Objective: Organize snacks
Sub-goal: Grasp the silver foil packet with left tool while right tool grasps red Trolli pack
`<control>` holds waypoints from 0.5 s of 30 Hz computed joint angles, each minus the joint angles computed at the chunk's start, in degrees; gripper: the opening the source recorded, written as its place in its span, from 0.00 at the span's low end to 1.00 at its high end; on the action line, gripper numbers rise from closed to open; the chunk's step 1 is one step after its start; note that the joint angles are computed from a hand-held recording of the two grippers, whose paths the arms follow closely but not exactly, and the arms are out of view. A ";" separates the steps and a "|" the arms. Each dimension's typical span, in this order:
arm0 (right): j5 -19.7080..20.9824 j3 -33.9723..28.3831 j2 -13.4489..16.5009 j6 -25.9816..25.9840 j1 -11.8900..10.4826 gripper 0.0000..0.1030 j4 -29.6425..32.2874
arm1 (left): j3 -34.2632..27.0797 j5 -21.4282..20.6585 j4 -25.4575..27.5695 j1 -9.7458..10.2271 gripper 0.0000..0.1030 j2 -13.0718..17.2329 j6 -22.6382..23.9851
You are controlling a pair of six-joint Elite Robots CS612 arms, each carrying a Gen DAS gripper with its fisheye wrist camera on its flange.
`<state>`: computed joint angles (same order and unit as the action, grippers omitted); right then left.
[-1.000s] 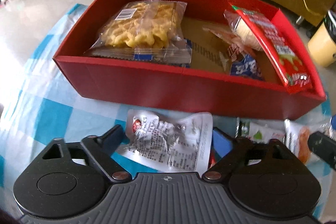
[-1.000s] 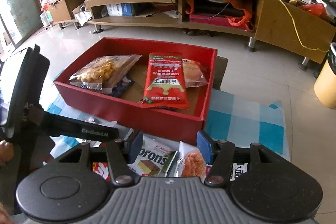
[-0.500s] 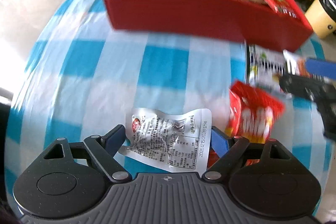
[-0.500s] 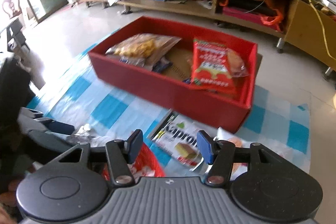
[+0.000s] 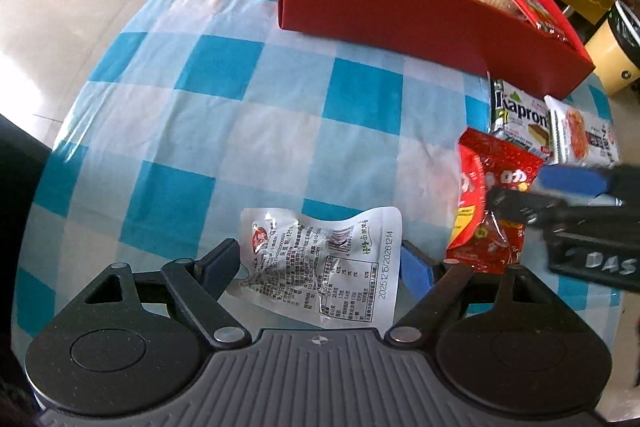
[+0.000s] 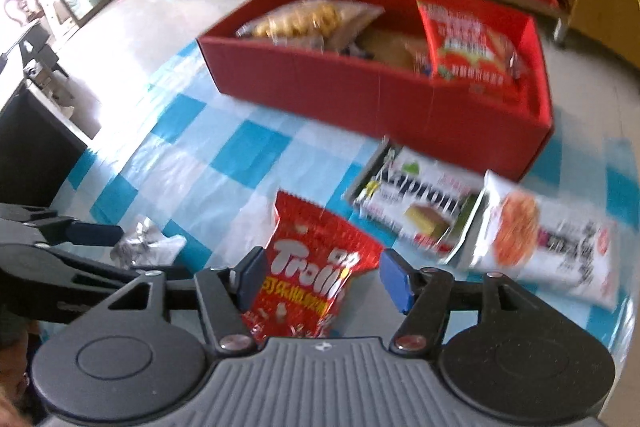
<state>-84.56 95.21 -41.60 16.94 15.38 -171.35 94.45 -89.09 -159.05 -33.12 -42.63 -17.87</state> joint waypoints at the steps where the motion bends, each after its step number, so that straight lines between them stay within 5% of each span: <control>1: -0.24 -0.13 0.21 0.90 0.10 0.60 -0.39 | -0.08 -0.30 -0.13 0.00 0.85 0.02 -0.07; 8: 3.41 -0.97 1.19 5.48 -0.13 0.61 -2.14 | 0.06 -1.37 -0.21 0.25 0.85 -0.36 0.17; 15: 0.23 -2.43 1.82 2.26 0.59 0.61 1.52 | -0.66 0.00 0.85 -0.35 0.85 0.25 1.55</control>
